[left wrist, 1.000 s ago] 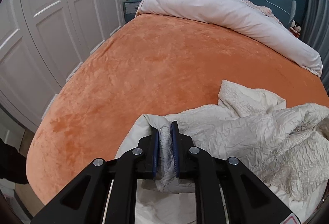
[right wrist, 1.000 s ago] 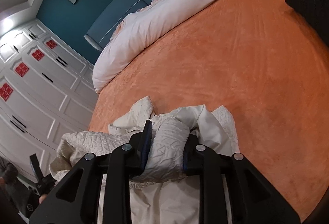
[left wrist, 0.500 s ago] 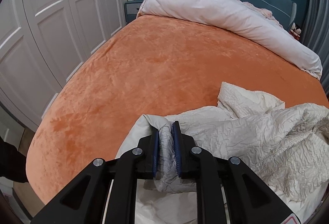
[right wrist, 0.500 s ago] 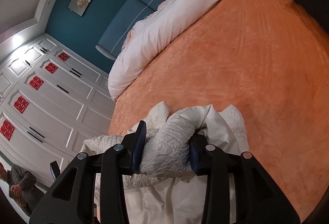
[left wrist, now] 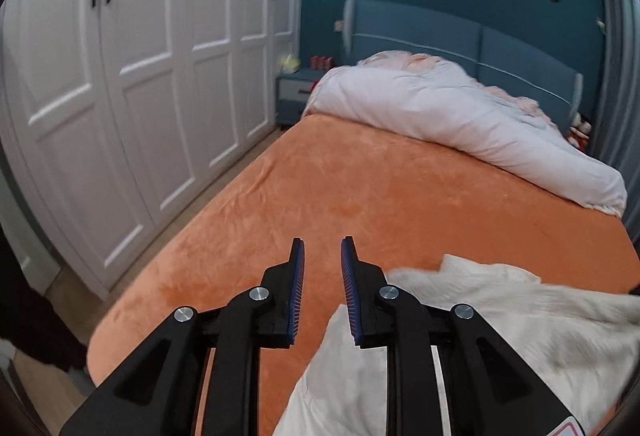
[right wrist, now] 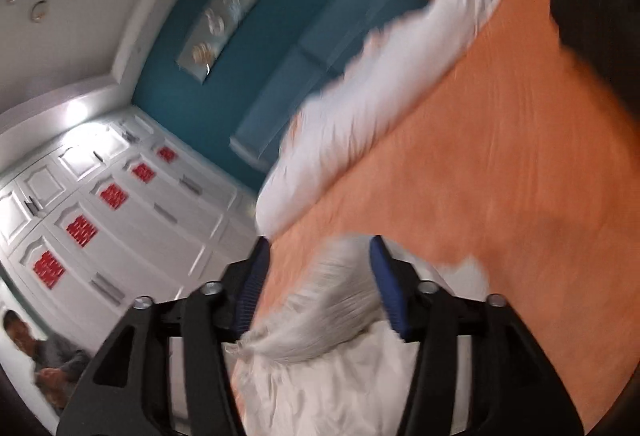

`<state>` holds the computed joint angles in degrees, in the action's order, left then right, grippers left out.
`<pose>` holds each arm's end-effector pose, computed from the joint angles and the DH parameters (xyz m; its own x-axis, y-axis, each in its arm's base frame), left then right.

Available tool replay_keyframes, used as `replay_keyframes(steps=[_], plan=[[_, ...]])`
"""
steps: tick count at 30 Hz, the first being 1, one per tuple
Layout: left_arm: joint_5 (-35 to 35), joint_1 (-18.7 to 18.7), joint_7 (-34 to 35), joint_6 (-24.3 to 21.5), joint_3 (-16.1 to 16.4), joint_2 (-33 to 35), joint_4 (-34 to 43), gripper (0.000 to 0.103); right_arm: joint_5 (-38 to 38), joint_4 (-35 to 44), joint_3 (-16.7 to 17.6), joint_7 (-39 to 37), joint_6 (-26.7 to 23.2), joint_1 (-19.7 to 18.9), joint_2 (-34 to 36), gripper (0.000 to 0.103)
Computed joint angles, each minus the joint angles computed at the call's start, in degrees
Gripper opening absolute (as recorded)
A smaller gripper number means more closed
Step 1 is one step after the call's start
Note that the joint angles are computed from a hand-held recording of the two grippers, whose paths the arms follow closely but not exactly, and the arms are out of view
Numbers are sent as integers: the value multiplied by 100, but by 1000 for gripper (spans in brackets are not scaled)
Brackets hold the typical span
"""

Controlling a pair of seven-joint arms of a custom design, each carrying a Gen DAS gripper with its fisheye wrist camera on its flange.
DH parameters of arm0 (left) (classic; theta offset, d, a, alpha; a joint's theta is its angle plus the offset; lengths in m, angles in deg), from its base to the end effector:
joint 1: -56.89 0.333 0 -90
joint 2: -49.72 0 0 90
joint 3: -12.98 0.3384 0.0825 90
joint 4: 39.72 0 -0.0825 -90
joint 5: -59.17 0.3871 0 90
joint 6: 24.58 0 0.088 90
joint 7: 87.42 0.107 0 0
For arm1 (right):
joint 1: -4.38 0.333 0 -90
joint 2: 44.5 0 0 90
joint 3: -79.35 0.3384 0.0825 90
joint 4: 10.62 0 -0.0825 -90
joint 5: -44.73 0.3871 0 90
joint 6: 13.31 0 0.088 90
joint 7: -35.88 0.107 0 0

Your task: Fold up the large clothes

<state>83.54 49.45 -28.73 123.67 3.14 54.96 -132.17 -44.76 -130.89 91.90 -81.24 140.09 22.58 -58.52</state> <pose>0.6159 -0.1933 0.6917 -0.0194 -0.9994 0.0283 -0.5916 -0.0114 -0.8061 0.4291 0.3043 0.6097 -0.1655 -0.6084 -0.7762 -0.1705 0.7928 -0.5851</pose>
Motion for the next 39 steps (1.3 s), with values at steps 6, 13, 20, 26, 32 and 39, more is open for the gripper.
replay_keyframes(steps=[6,13,20,26,32,39], plan=[[-463,-242,1101,38,-289,-117,-333,32,2492,1139,255,-4600,-1422,566,749,53],[-447,-725,1533,-455,-517,628,-135,34,3403,3236,165,-7803,-2525,1426,2907,49],[113,-1033,1026,-700,-309,1566,648,37,4315,4505,-271,-8688,-2375,1445,4103,30],[122,-1026,940,-1040,-166,2334,1614,44,5297,4461,-630,-8677,-2024,1188,4358,15],[177,-1093,1052,-1185,-42,3055,2403,45,5807,4192,-896,-8630,-1475,1114,4478,10],[102,-1161,964,-1146,41,3567,2940,46,6023,4545,-1034,-8831,-1389,1127,4892,7]])
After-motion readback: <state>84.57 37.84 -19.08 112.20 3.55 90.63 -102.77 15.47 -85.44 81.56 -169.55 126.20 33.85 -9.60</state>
